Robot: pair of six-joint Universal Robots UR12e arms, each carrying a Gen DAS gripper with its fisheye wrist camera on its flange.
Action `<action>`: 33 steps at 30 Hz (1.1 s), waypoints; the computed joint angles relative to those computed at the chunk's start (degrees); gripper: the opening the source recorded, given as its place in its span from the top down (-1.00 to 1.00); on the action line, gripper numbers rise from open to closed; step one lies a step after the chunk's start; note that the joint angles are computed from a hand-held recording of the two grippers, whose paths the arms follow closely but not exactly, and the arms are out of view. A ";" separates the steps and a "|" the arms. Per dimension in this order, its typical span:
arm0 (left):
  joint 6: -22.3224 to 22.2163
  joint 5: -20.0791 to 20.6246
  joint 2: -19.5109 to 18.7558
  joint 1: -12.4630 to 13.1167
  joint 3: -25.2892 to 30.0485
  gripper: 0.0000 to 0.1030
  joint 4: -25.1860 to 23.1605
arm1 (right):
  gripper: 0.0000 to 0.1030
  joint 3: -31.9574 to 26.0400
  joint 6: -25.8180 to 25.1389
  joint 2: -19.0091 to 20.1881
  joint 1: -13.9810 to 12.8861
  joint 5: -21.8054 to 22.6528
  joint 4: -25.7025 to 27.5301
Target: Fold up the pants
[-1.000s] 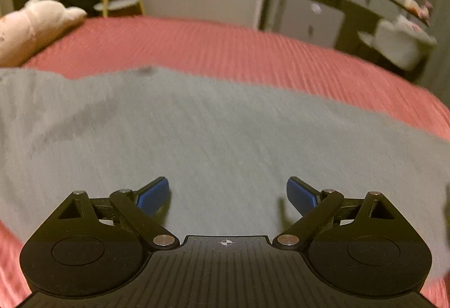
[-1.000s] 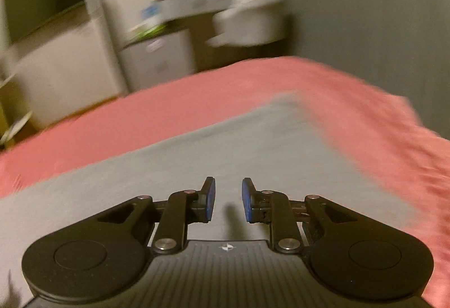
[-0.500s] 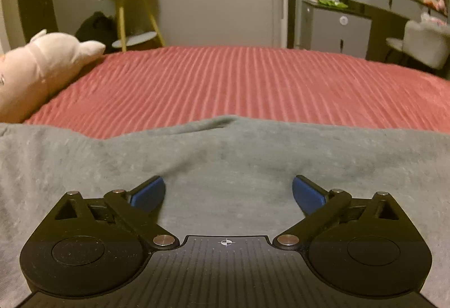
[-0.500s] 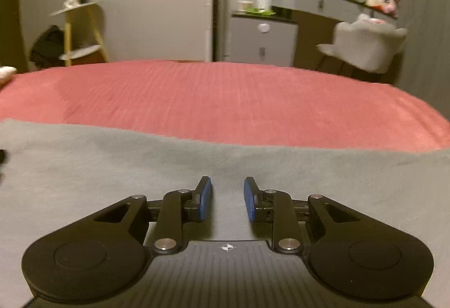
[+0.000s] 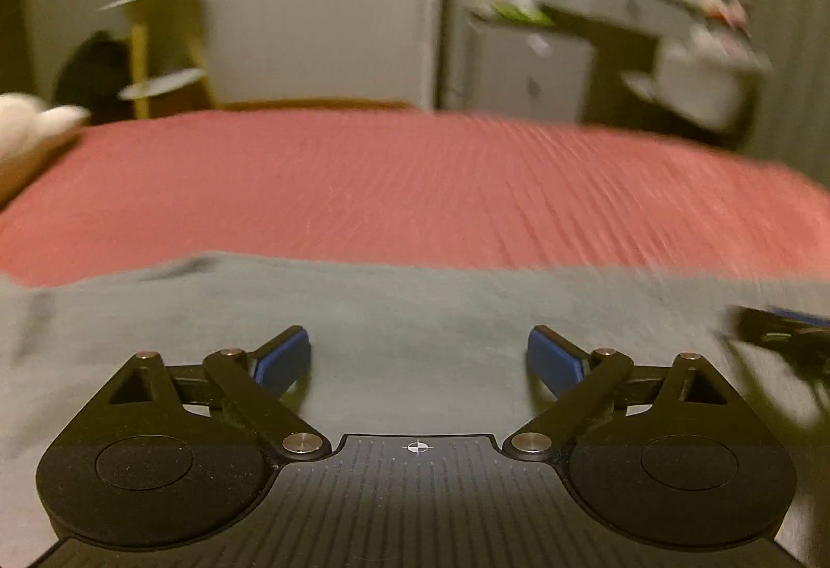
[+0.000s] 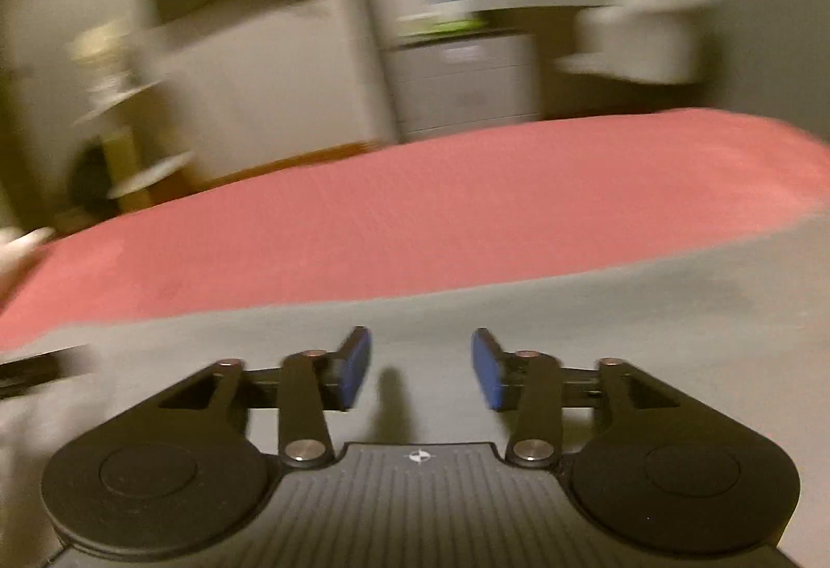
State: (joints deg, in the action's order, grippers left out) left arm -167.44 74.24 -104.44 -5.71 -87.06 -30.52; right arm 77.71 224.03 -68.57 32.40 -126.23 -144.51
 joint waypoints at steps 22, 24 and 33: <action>-3.66 3.48 -5.09 6.07 2.62 -1.00 6.27 | -0.92 13.45 7.40 -9.10 -4.43 -15.01 12.75; -3.17 6.49 -5.48 6.32 3.08 -1.00 6.64 | -0.92 13.59 7.27 -9.17 -4.48 -15.11 12.76; 2.09 8.40 -6.96 9.99 3.81 -1.00 9.76 | -0.92 13.18 11.87 -10.87 -4.98 -17.03 21.85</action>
State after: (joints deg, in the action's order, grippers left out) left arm -165.35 82.64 -111.40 4.27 -83.25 -20.76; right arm 90.89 235.90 -79.44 27.43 -143.26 -122.66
